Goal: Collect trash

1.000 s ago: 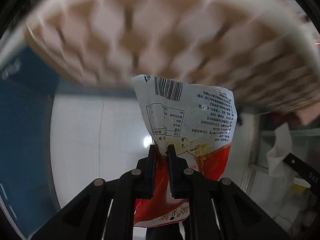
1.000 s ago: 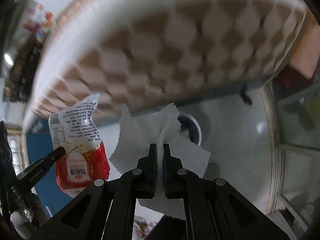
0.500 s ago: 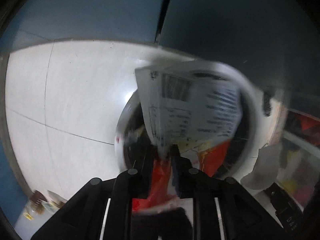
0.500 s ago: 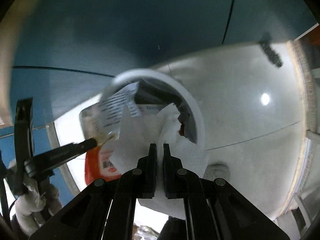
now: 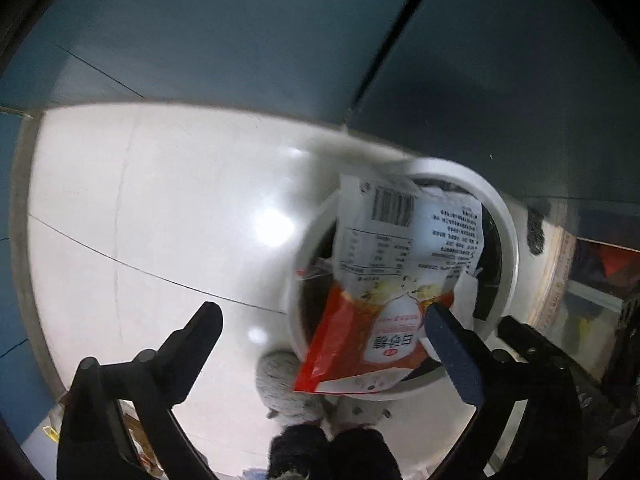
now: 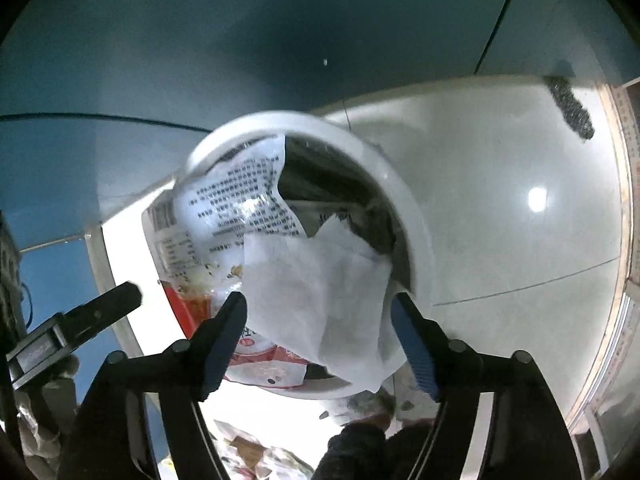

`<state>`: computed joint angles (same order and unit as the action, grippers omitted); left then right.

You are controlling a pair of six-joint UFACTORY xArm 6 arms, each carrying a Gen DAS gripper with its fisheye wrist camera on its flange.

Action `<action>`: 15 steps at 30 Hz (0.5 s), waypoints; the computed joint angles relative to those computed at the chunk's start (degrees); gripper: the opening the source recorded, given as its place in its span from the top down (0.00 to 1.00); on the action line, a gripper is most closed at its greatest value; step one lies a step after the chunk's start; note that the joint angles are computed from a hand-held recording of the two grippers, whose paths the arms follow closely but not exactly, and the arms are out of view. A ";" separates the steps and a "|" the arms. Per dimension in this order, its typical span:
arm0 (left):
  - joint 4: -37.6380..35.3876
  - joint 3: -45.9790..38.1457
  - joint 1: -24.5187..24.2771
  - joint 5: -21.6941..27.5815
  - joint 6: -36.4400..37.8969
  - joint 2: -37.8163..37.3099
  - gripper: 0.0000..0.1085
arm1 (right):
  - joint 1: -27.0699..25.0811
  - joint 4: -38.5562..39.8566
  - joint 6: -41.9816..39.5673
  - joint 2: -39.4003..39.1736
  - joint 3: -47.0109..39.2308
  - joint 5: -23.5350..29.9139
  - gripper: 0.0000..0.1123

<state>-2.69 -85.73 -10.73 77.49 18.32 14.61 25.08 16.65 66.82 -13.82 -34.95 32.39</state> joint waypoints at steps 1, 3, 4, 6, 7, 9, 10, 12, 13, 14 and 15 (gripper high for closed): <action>0.98 1.80 -0.46 -2.19 -0.30 -1.60 0.05 | 0.01 -1.18 1.05 -0.52 -0.51 1.02 0.23; 3.39 5.09 -0.79 -6.18 -0.02 -5.18 0.05 | -0.28 -5.48 3.55 -1.87 -1.60 4.31 0.16; 3.89 5.90 -0.58 -7.02 0.28 -6.45 0.05 | -0.28 -7.44 4.53 -2.72 -2.36 6.73 0.10; 4.12 7.97 -0.63 -7.49 0.36 -9.75 0.05 | 0.69 -13.45 7.09 -2.40 -6.34 14.19 0.08; 4.42 8.24 -0.48 -7.03 0.55 -10.98 0.05 | 1.13 -14.98 7.25 -2.63 -7.42 17.08 0.08; 4.70 9.04 -0.50 -5.75 0.85 -14.35 0.05 | 2.68 -17.60 8.28 -3.68 -9.97 22.70 0.08; 4.71 9.12 -0.60 -4.80 0.92 -16.16 0.05 | 3.69 -18.69 9.04 -4.52 -11.26 25.61 0.08; 4.36 6.91 0.28 -1.19 1.91 -17.86 0.05 | 5.78 -20.90 10.62 -5.83 -15.17 32.16 0.08; 4.00 4.74 0.86 2.14 2.42 -18.66 0.05 | 7.12 -21.91 11.76 -6.54 -17.22 35.19 0.08; 3.58 2.57 1.28 4.76 2.77 -18.99 0.05 | 8.27 -22.53 12.54 -7.59 -19.19 38.02 0.08; 3.25 0.23 1.49 7.67 2.96 -19.62 0.05 | 9.70 -23.26 13.37 -8.82 -21.84 41.86 0.08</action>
